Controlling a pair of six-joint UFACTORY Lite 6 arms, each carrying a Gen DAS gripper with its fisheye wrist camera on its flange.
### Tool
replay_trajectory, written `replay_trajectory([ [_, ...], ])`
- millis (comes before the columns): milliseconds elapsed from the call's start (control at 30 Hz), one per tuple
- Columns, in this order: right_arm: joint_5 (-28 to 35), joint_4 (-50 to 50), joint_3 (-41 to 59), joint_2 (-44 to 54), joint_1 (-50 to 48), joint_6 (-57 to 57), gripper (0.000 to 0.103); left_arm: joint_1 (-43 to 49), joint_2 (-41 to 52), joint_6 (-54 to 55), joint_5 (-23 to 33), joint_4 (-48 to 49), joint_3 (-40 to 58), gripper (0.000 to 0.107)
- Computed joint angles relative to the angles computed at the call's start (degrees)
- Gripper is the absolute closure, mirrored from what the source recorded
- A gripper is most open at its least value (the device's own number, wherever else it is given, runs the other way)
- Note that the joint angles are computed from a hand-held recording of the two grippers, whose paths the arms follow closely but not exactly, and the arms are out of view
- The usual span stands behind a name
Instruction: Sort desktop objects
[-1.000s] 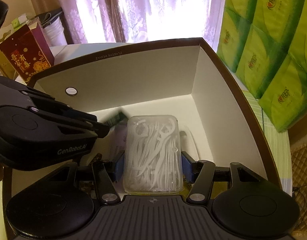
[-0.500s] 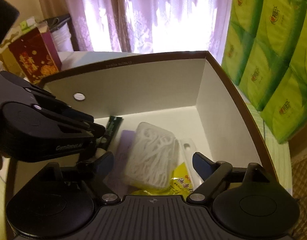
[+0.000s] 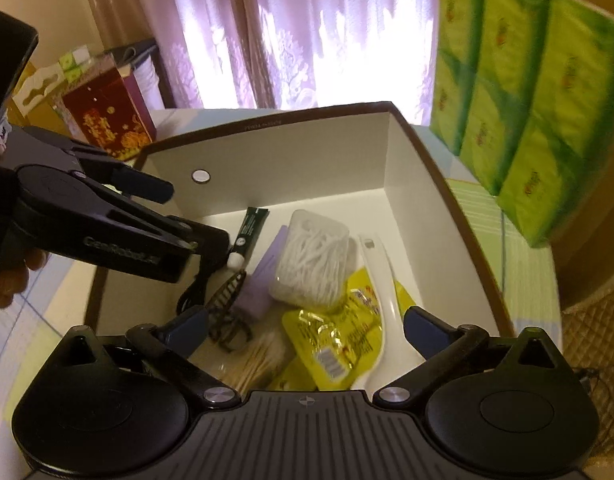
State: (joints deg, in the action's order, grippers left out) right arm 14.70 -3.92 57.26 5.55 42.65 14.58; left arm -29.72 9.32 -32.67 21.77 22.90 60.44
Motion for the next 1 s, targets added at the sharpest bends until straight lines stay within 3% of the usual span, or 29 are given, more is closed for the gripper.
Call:
replay_trajectory([
  [200, 2.96, -27.23, -9.34, -11.13, 6.48, 31.11, 0.002, -5.16, -11.7, -8.1, 3.07, 6.32, -7.51, 0.024],
  [333, 6.71, -38.76, -14.61, -17.33, 11.5, 47.73, 0.002, -9.79, -19.15, -14.69, 6.43, 10.34, -12.17, 0.019],
  [533, 12.11, -39.59, -19.03, -26.08, 17.12, 56.74, 0.002, -19.34, -30.64, -27.57, 15.76, 18.02, -18.91, 0.019],
  [733, 25.44, -48.21, -21.76, -32.73, 30.62, 73.29, 0.002, -32.8, -38.84, -39.92, 27.36, 22.34, -22.64, 0.019],
  [1000, 38.81, -49.64, -22.17, -38.18, 45.36, 80.99, 0.002, -52.17, -42.18, -54.51, 42.42, 24.53, -21.56, 0.018],
])
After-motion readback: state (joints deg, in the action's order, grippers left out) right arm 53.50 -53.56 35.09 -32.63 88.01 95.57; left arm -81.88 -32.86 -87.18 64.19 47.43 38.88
